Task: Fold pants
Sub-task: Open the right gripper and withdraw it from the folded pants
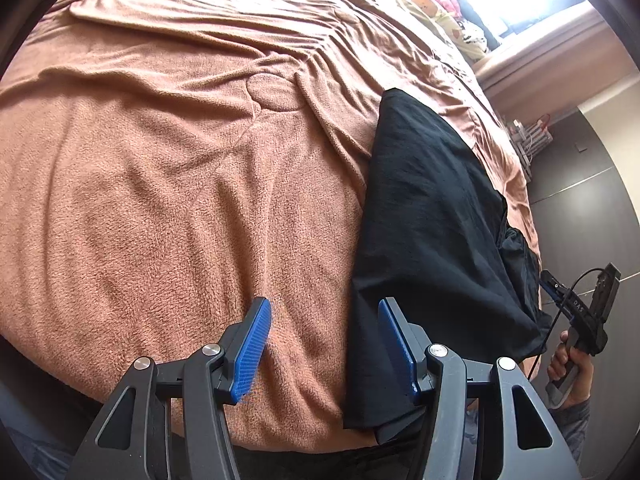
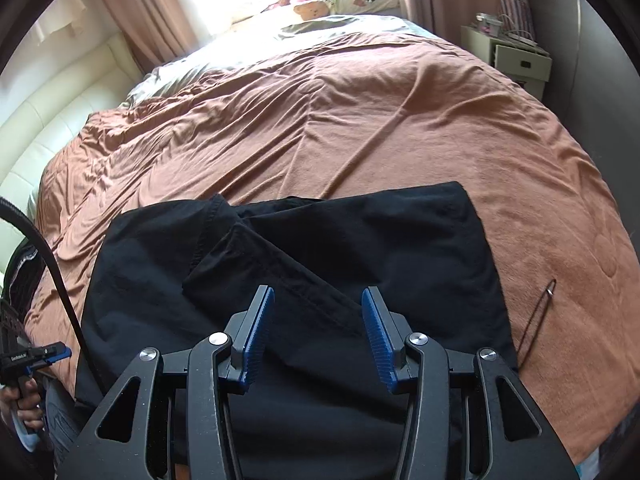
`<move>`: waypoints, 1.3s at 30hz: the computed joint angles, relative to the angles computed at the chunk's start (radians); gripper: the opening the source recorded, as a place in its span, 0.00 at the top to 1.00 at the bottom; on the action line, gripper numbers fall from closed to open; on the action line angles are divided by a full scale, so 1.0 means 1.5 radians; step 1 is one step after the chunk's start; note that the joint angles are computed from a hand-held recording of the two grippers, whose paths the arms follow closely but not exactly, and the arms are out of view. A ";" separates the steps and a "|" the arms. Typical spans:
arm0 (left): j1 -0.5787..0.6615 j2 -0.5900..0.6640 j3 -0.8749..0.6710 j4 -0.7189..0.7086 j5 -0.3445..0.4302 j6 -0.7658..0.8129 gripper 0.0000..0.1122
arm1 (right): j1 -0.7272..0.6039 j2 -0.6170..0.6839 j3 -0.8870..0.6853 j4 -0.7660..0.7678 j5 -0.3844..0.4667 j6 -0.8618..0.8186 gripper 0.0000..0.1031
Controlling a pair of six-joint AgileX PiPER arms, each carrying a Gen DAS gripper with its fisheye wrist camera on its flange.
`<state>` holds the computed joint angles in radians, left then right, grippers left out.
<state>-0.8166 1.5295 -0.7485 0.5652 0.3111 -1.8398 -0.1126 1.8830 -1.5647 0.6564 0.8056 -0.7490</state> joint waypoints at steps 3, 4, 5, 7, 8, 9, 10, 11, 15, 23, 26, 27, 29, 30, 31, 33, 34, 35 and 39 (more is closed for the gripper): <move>0.001 0.002 0.005 0.013 -0.004 -0.018 0.48 | 0.036 0.051 -0.073 -0.058 0.014 0.025 0.57; 0.001 0.003 0.005 0.016 -0.005 -0.023 0.48 | 0.048 0.067 -0.097 -0.081 0.020 0.036 0.57; 0.001 0.004 0.007 0.014 -0.006 -0.023 0.48 | 0.059 0.082 -0.122 -0.103 0.026 0.046 0.57; 0.000 -0.002 0.014 0.022 -0.007 -0.038 0.48 | 0.075 0.113 -0.170 -0.136 0.042 0.063 0.57; -0.001 -0.005 0.016 0.030 -0.004 -0.050 0.48 | 0.079 0.130 -0.195 -0.139 0.059 0.060 0.57; -0.004 -0.009 0.019 0.040 0.002 -0.066 0.48 | 0.087 0.143 -0.218 -0.146 0.073 0.064 0.57; -0.006 -0.012 0.022 0.051 0.009 -0.081 0.48 | 0.095 0.156 -0.235 -0.162 0.078 0.071 0.57; -0.008 -0.016 0.026 0.062 0.011 -0.097 0.48 | 0.104 0.168 -0.250 -0.184 0.080 0.081 0.57; -0.005 -0.023 0.037 0.060 0.007 -0.105 0.48 | 0.134 0.192 -0.261 -0.245 0.059 0.117 0.57; 0.000 -0.037 0.039 0.054 0.019 -0.094 0.48 | 0.141 0.122 -0.154 -0.233 -0.046 0.086 1.00; 0.000 -0.042 0.043 0.067 0.015 -0.105 0.48 | 0.125 0.091 -0.128 -0.202 -0.064 0.068 1.00; 0.001 -0.043 0.044 0.071 0.013 -0.108 0.48 | 0.121 0.080 -0.115 -0.205 -0.076 0.074 1.00; 0.004 -0.042 0.045 0.072 0.006 -0.108 0.48 | 0.109 0.065 -0.105 -0.212 -0.088 0.093 1.00; 0.007 -0.039 0.045 0.070 0.002 -0.104 0.48 | 0.102 0.061 -0.104 -0.214 -0.092 0.104 1.00; 0.010 -0.036 0.043 0.063 -0.002 -0.094 0.48 | 0.094 0.058 -0.105 -0.218 -0.094 0.117 1.00; 0.017 -0.028 0.038 0.047 -0.009 -0.072 0.48 | 0.078 0.047 -0.099 -0.223 -0.101 0.140 1.00; 0.019 -0.025 0.036 0.042 -0.010 -0.065 0.48 | 0.074 0.043 -0.096 -0.232 -0.106 0.158 1.00; 0.020 -0.024 0.034 0.038 -0.010 -0.060 0.48 | 0.069 0.040 -0.094 -0.240 -0.112 0.175 1.00; 0.027 -0.017 0.029 0.027 -0.014 -0.045 0.48 | 0.057 0.030 -0.092 -0.294 -0.128 0.263 1.00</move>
